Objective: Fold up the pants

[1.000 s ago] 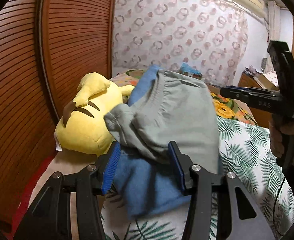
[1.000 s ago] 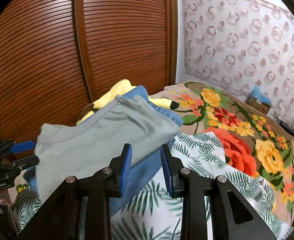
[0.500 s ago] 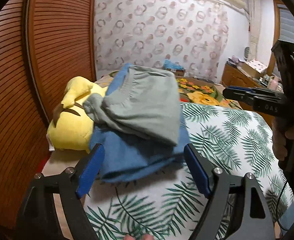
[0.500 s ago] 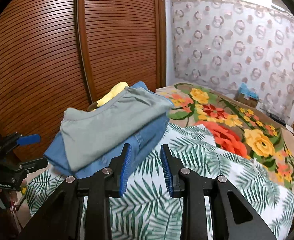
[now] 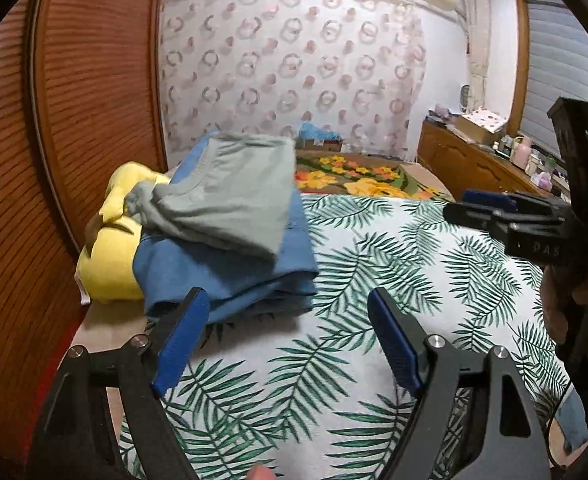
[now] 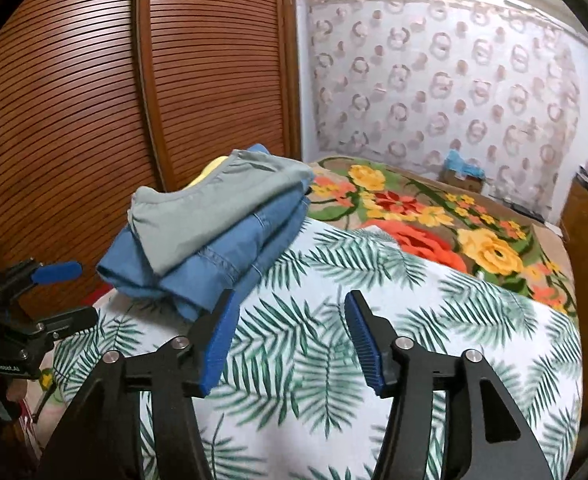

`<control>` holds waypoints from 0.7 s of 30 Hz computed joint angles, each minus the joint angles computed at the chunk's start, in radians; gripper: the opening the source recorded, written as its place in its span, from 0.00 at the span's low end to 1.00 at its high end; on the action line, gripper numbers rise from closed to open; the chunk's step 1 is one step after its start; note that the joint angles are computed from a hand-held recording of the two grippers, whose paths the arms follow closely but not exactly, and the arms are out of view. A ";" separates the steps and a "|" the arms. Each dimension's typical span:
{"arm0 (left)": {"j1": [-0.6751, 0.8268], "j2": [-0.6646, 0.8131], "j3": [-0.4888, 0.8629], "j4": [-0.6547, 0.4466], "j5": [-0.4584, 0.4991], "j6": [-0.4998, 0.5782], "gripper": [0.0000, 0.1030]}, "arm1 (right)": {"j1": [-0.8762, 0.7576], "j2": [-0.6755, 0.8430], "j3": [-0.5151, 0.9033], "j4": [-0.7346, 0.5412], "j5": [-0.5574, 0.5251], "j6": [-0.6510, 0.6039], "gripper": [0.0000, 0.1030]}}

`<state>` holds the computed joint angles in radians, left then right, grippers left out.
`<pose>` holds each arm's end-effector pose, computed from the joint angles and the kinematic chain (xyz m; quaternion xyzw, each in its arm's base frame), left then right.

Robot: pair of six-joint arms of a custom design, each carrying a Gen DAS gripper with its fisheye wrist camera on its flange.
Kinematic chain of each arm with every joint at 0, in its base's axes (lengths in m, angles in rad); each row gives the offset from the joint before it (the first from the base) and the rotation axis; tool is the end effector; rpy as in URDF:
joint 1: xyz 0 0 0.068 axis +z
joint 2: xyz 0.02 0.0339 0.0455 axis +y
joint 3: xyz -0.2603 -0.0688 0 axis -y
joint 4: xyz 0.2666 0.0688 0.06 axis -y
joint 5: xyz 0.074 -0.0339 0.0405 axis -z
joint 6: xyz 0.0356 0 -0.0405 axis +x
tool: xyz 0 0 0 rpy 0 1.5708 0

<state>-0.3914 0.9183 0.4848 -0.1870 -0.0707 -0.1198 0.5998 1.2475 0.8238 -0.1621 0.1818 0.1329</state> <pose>0.2027 -0.0809 0.1991 0.1043 0.8827 -0.0852 0.4503 0.2478 0.1617 0.2451 -0.1612 0.8636 0.0940 0.4683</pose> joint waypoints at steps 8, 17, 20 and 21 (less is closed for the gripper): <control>-0.126 0.000 0.006 0.008 -0.079 -0.062 0.80 | 0.115 -0.209 -0.123 -0.095 0.163 0.128 0.61; -0.291 0.079 0.042 0.051 -0.179 -0.118 0.80 | 0.273 -0.380 -0.192 -0.241 0.369 0.277 0.65; -0.323 0.080 0.050 0.042 -0.181 -0.134 0.80 | 0.325 -0.416 -0.202 -0.294 0.431 0.335 0.65; -0.337 0.077 0.051 0.037 -0.191 -0.138 0.80 | 0.351 -0.432 -0.203 -0.321 0.461 0.362 0.65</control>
<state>-0.7284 0.9954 0.5356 -0.1495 -0.2616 -0.2576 0.9505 0.8156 0.6211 -0.4828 0.6424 0.4947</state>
